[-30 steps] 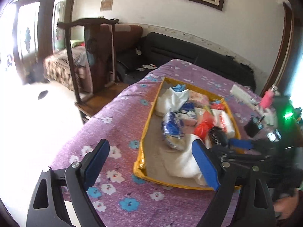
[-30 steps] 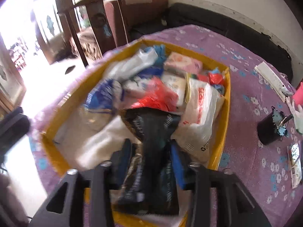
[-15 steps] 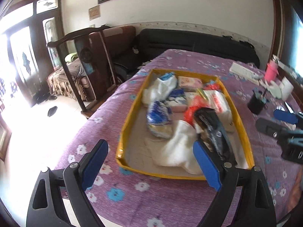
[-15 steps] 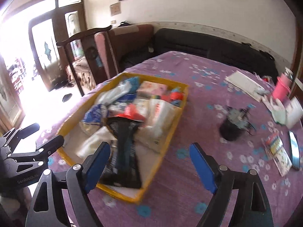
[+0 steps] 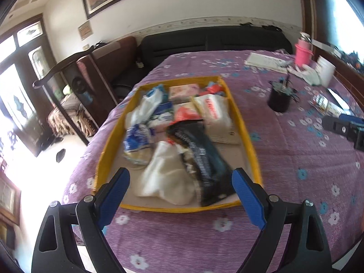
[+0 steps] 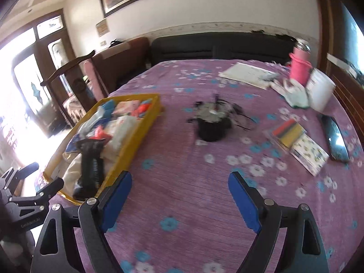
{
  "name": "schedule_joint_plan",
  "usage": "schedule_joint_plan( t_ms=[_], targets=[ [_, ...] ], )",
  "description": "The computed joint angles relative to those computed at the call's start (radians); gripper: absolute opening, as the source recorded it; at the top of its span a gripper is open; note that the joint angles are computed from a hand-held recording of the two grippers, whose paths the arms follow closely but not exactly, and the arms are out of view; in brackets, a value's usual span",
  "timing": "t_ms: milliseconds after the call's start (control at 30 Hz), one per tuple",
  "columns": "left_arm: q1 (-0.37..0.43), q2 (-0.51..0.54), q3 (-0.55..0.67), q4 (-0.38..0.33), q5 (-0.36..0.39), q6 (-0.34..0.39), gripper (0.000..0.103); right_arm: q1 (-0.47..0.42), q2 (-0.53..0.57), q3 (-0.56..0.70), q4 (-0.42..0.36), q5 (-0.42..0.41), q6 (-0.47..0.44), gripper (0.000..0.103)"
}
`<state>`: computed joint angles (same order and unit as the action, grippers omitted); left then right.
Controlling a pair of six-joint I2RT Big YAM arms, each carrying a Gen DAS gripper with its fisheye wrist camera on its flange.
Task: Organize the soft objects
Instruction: 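Move both open grippers back toward the lemon-print tissue pack and foam strips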
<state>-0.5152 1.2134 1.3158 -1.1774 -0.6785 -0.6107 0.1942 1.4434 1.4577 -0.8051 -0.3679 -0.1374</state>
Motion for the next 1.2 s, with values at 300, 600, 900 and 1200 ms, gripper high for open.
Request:
schedule_joint_plan(
  t_ms=[300, 600, 900, 1200],
  targets=[
    [-0.062, 0.089, 0.081, -0.011, -0.013, 0.031, 0.091, -0.128, 0.031, 0.017, -0.001, -0.050, 0.024, 0.090],
    [-0.091, 0.163, 0.131, -0.008, 0.011, 0.064, 0.091, -0.217, 0.064, 0.041, -0.002, -0.043, 0.031, 0.090],
    [-0.092, 0.206, 0.158, -0.018, 0.029, 0.082, 0.091, -0.263, 0.129, 0.129, -0.001, -0.027, 0.067, 0.090],
    [-0.080, 0.238, 0.180, -0.033, 0.043, 0.085, 0.091, -0.267, 0.208, 0.232, -0.002, 0.013, 0.076, 0.092]
  ],
)
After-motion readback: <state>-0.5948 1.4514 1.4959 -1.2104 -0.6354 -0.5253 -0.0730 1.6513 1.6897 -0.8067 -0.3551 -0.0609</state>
